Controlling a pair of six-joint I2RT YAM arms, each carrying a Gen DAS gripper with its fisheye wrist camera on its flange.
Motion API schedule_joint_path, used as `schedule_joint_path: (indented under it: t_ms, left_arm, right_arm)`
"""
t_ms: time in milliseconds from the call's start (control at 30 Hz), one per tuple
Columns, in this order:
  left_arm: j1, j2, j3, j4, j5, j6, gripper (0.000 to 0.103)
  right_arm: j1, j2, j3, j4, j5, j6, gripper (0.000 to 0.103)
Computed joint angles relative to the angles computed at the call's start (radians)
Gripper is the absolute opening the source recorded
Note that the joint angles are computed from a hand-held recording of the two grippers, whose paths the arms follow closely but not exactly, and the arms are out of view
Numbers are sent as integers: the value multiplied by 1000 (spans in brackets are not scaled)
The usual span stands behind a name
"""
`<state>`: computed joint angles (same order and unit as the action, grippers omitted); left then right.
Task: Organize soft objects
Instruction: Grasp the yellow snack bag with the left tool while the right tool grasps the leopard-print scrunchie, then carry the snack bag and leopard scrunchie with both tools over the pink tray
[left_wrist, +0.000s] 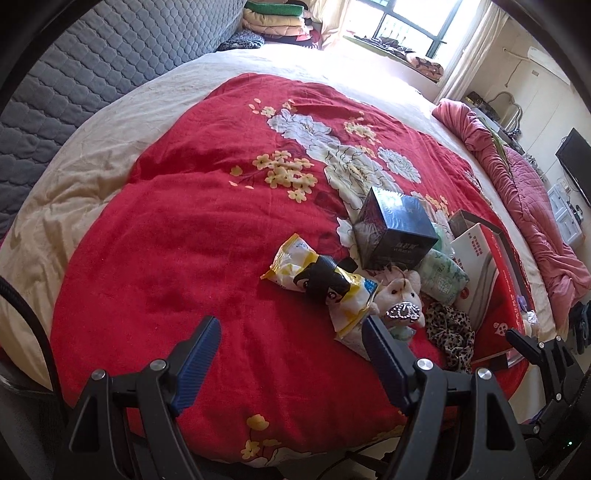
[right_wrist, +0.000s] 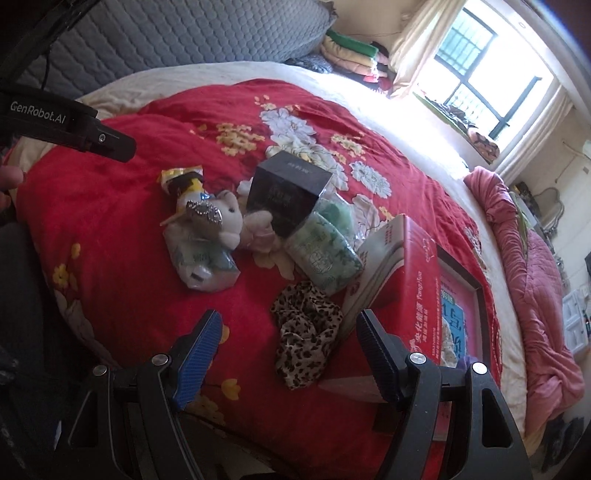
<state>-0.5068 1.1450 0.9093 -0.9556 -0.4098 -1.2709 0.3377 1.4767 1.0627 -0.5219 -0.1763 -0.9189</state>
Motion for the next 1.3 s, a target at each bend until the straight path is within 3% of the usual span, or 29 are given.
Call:
schedule_joint_path:
  t_ms: [500, 600, 667, 867, 933, 1033, 1200, 1300]
  left_arm:
    - [283, 69, -155, 396, 299, 67, 78]
    - [321, 96, -160, 450, 336, 74, 78]
    - [341, 122, -154, 471, 353, 76, 78]
    - [370, 193, -153, 536, 395, 55, 78]
    - [373, 213, -148, 542, 393, 49, 78]
    - [392, 229, -176, 604, 432, 16, 77]
    - [400, 290, -141, 600, 427, -3, 69]
    - [398, 327, -97, 556, 404, 3, 53]
  right_arm:
    - [75, 137, -92, 307, 230, -101, 74]
    - [82, 179, -96, 362, 275, -118, 67]
    - [83, 201, -89, 368, 286, -119, 56]
    - [87, 261, -83, 453, 299, -141, 50]
    - [92, 279, -91, 505, 306, -153, 42]
    - [89, 308, -54, 483, 287, -134, 29]
    - [69, 311, 5, 406, 222, -83, 23]
    - [58, 307, 27, 372, 189, -61, 21]
